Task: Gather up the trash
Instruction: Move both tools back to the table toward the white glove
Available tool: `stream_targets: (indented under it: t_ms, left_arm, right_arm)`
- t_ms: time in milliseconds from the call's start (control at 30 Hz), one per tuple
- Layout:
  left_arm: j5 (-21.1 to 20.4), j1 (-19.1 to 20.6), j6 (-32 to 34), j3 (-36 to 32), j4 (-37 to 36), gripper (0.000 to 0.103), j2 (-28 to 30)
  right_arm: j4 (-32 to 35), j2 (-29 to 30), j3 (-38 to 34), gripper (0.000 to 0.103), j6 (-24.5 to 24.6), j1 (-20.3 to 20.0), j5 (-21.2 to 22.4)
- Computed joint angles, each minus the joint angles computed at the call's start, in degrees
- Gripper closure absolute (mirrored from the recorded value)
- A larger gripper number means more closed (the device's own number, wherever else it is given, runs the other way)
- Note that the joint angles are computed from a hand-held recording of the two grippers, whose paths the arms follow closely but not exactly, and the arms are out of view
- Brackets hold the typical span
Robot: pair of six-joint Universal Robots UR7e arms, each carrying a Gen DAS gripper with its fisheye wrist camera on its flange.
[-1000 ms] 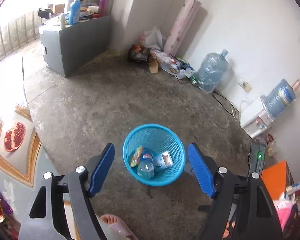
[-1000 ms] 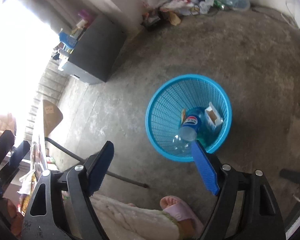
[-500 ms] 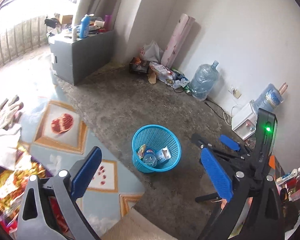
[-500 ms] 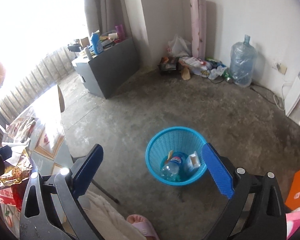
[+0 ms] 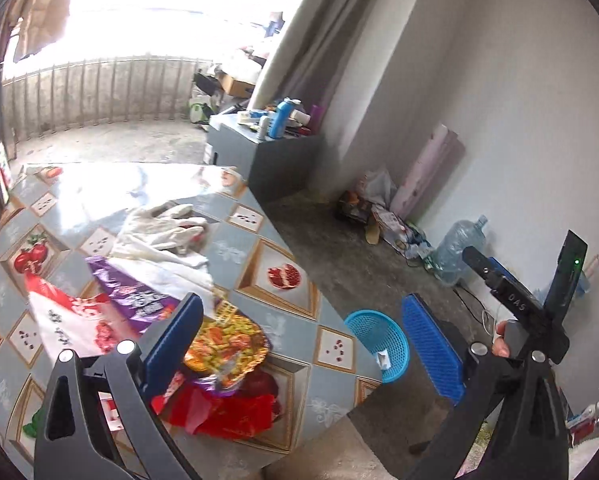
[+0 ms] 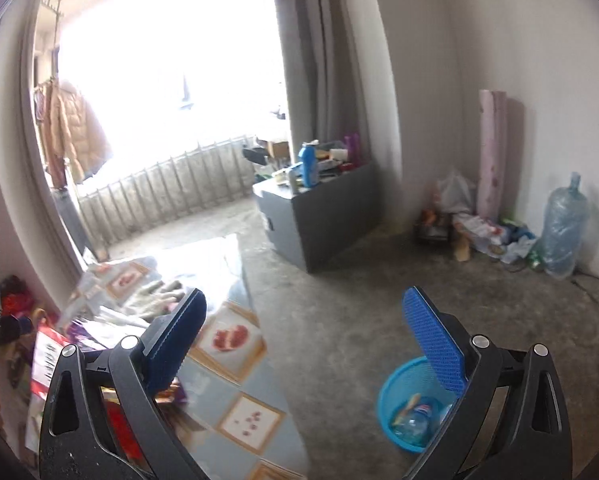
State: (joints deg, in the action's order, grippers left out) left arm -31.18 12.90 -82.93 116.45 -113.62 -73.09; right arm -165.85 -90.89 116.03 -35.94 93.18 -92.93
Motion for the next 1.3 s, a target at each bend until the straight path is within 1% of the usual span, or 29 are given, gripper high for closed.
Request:
stream_targets:
  t_ms: [67, 133, 200, 333, 400, 533, 600, 700, 767, 800, 833, 900, 967, 1033, 1067, 1133, 1167, 1233, 1300]
  left_arm:
    - [1.3, -1.4, -7.2, 0.7, 8.2, 0.006, -2.6]
    - [2.2, -2.8, -12.9, 1.1, 15.1, 0.006, -4.1]
    - [2.3, -3.6, -16.3, 1.0, 20.2, 0.006, -5.1]
    - [2.8, -4.2, -19.6, 0.9, 26.5, 0.006, -6.1]
    - [3.4, -4.1, -19.9, 0.9, 27.5, 0.006, -6.5]
    - [5.2, -2.7, -17.5, 0.8, 26.7, 0.006, -8.2]
    - [5.9, -1.8, -16.1, 0.0, 27.6, 0.006, -9.2]
    - [6.4, 0.4, -12.5, -2.1, 29.3, 0.006, -10.1]
    - [6.2, 2.5, -8.1, -3.3, 28.3, 0.007, -10.9]
    - [5.8, 3.7, -5.2, -3.8, 26.8, 0.010, -11.2]
    - [5.4, 5.0, -2.5, -4.0, 24.9, 0.011, -11.6]
    - [4.5, 8.1, 4.1, -4.5, 19.9, 0.014, -12.0]
    - [3.4, 11.4, 8.9, -5.7, 17.1, 0.018, -11.8]
    - [2.1, 14.9, 16.3, -5.9, 11.3, 0.021, -11.5]
    - [1.3, 16.7, 18.5, -6.3, 9.6, 0.025, -11.2]
    - [-1.8, 21.2, 23.7, -7.1, 5.0, 0.030, -10.6]
    - [-3.2, 23.3, 25.8, -7.4, 2.9, 0.035, -10.2]
    - [-5.4, 27.1, 29.1, -8.5, 0.8, 0.038, -9.0]
    - [-6.7, 30.5, 32.5, -9.5, -0.7, 0.043, -7.6]
  right_arm:
    - [2.1, 0.4, -0.2, 0.008, 0.9, 0.3, 2.6]
    - [4.8, 0.9, -0.6, 0.008, 1.8, 0.8, 3.7]
    - [7.7, 1.5, -1.0, 0.008, 2.6, 1.5, 4.4]
    - [13.0, 2.1, -1.3, 0.010, 4.0, 2.4, 5.3]
    - [15.1, 2.8, -2.1, 0.013, 4.6, 2.9, 5.4]
    - [19.2, 4.6, -4.4, 0.019, 6.5, 5.1, 4.7]
    - [20.6, 5.2, -5.2, 0.021, 7.3, 6.3, 4.3]
    - [22.7, 7.0, -7.0, 0.025, 7.9, 7.3, 4.1]
    - [24.1, 9.4, -9.0, 0.027, 8.8, 8.0, 4.3]
    - [25.1, 10.6, -10.3, 0.029, 9.3, 8.3, 4.3]
    - [26.2, 12.0, -11.6, 0.032, 9.9, 8.6, 4.3]
    - [27.9, 14.6, -14.0, 0.034, 11.0, 9.1, 4.6]
    - [29.9, 17.3, -16.6, 0.039, 11.9, 9.4, 4.8]
    - [32.3, 20.2, -19.6, 0.041, 12.2, 9.6, 5.3]
    - [33.7, 22.0, -21.3, 0.042, 12.8, 9.8, 5.2]
    - [36.2, 25.2, -24.1, 0.047, 13.8, 10.0, 5.0]
    - [37.3, 26.9, -25.5, 0.048, 14.3, 10.1, 4.8]
    - [39.8, 30.0, -28.3, 0.053, 15.1, 10.1, 3.9]
    - [41.7, 32.8, -30.6, 0.057, 15.8, 10.2, 2.9]
